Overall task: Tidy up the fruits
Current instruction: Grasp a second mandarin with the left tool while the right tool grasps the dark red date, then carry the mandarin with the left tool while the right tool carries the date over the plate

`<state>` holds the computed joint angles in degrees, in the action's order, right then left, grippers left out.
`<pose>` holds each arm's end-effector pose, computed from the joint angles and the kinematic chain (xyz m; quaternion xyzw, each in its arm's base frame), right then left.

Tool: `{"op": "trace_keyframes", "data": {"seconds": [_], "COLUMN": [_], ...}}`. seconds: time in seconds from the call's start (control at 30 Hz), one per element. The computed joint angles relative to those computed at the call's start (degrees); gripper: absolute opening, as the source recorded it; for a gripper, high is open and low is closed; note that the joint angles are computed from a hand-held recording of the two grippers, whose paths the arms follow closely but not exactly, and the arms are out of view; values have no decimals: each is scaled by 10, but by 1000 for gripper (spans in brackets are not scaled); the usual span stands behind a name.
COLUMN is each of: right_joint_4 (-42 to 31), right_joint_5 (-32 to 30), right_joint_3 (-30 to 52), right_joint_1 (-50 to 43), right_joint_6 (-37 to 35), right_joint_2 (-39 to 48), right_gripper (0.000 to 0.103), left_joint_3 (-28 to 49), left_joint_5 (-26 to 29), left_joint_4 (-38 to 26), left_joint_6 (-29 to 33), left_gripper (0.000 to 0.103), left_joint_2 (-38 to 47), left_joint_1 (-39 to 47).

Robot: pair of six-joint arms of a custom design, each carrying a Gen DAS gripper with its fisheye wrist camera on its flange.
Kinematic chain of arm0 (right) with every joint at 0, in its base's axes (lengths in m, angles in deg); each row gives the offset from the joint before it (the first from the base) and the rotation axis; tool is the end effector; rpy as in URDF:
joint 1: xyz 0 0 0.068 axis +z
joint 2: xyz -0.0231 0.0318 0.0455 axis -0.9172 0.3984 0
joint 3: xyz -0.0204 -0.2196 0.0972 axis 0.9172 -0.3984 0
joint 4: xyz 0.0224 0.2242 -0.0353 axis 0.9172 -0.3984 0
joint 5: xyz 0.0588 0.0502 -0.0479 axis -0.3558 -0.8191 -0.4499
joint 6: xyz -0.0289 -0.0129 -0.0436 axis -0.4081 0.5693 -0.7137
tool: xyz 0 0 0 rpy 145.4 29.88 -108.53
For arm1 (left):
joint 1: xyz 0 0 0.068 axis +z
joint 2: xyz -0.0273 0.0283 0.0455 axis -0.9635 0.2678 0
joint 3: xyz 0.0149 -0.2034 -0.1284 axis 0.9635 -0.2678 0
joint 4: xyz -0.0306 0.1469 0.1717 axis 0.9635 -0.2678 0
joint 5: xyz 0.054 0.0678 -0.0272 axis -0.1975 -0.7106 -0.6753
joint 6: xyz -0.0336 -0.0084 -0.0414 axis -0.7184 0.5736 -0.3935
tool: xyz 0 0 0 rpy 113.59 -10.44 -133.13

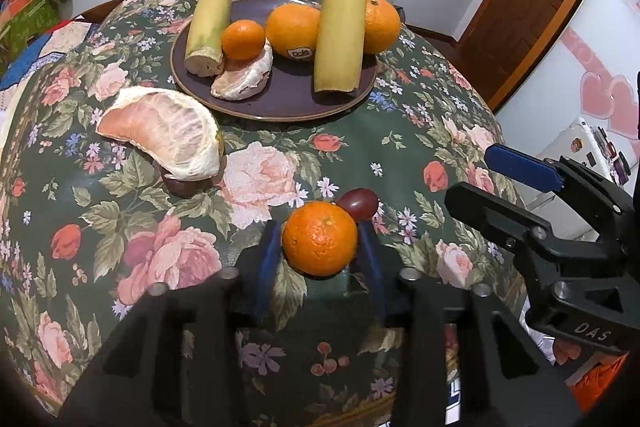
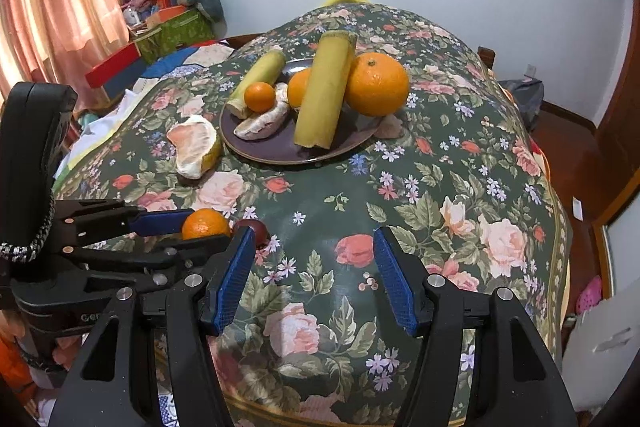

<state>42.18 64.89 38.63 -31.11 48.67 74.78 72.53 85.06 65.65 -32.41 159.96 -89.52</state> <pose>0.2284 0.1418 0.0975 0.1320 0.9241 -0.0055 0.3585 0.3541 -0.1121 0.0756 0.3767 0.8796 -0.2141 0.1963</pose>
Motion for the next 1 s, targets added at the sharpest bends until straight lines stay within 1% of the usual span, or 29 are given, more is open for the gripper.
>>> {"op": "trace_keyframes", "data": {"seconds": [0.07,0.17,0.3,0.43,0.53,0.63,0.7,0.73,0.83,0.9,0.97,1.0], "right_joint_4": [0,18,24,45,51,47,49,50,57,63,68,66], "right_joint_5": [3,-12,-23,-56,-68,-73,-82,-86,-82,-89,-93,-92], "right_joint_3": [5,6,28,44,62,84,93,97,97,97,99,100], "right_joint_1": [-1,-7,-8,-16,-18,-19,-23,-24,-22,-24,-22,-21], "right_joint_6": [-2,-9,-25,-39,-46,-54,-57,-57,-59,-62,-66,-65], "right_joint_2": [7,18,47,76,100,125,138,144,149,149,151,151], "right_gripper": [58,58,58,58,57,51,43,41,35,28,24,24], "left_joint_3": [3,-10,-14,3,16,21,19,20,25,28,33,33], "left_joint_5": [5,2,6,9,6,4,2,2,6,4,8,10], "left_joint_4": [1,18,30,31,34,41,49,49,46,46,42,41], "left_joint_6": [3,6,4,-7,-18,-24,-27,-27,-27,-27,-27,-26], "left_gripper": [38,37,37,37,37,37,37,37,37,37,37,37], "left_joint_2": [3,-7,-18,-15,-9,-5,-5,-4,0,2,5,6], "left_joint_1": [3,10,30,49,60,65,67,68,70,70,69,70]}}
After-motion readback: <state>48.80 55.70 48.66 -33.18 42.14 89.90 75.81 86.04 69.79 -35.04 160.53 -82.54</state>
